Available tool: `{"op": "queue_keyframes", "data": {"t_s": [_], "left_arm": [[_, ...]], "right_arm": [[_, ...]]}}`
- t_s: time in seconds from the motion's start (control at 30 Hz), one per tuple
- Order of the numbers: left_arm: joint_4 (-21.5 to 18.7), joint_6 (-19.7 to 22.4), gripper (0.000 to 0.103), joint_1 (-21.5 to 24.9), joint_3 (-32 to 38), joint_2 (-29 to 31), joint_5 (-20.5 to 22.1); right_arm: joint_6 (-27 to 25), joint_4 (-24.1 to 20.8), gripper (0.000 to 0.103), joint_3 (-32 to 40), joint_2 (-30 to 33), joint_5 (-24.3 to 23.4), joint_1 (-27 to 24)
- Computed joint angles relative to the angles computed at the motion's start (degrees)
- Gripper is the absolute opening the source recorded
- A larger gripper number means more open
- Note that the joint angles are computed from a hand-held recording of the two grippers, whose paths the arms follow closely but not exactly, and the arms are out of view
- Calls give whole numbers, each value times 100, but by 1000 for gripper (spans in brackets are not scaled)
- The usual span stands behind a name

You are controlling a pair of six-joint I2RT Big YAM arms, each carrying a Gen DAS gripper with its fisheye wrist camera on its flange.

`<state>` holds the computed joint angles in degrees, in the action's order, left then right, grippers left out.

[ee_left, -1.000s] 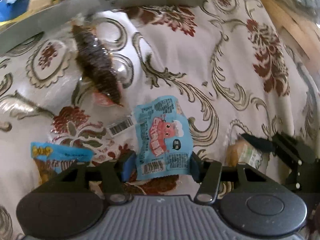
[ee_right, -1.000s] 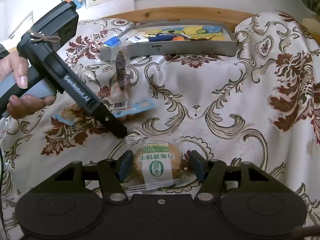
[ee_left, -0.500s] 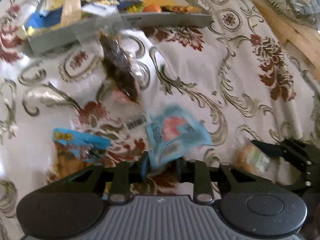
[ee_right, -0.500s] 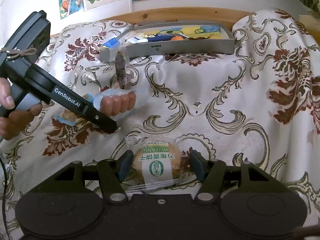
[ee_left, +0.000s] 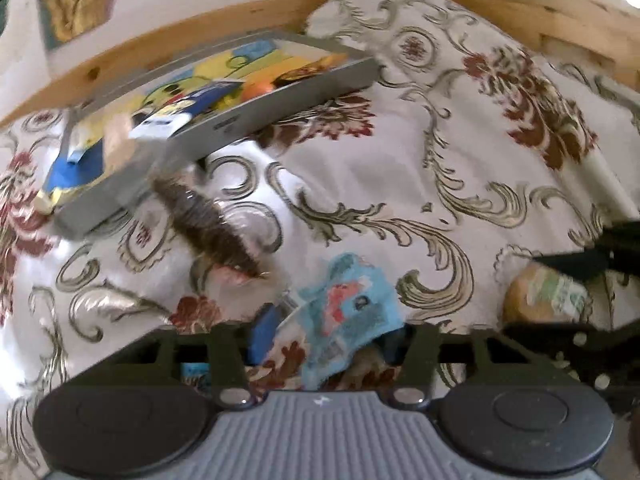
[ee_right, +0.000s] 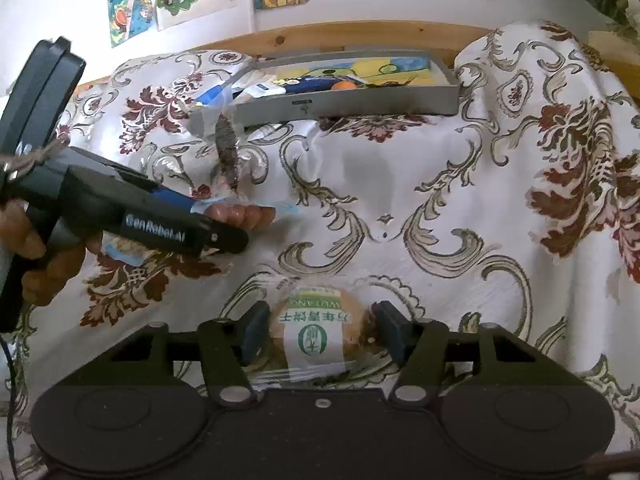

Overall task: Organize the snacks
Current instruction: 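Carry the candy packet and bread pack over the grey tray with both tools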

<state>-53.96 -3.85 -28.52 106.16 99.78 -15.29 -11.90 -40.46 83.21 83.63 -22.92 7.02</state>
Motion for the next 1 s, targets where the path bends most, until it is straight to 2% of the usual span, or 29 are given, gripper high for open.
{"op": "queue_keyframes", "data": {"t_s": [0.03, 0.1, 0.23, 0.5, 0.73, 0.87, 1.0], "left_arm": [[-26, 37, 35, 0, 39, 30, 11], [-60, 41, 24, 1, 69, 51, 73], [40, -57, 19, -2, -62, -47, 53], [239, -359, 17, 6, -284, -370, 254], [288, -504, 17, 94, 147, -332, 368], [270, -571, 17, 241, 785, -73, 322], [158, -578, 17, 481, 1529, 303, 328]], "right_arm": [[17, 32, 57, -6, -6, 20, 3], [59, 71, 56, -4, -6, 39, 6], [21, 69, 55, 14, 6, 77, 26], [-115, 137, 53, 7, -32, 151, 75], [-120, 298, 53, 186, -2, 36, 110], [-142, 242, 53, 745, 283, -122, 136], [-465, 60, 53, 1705, 820, -139, 251]]}}
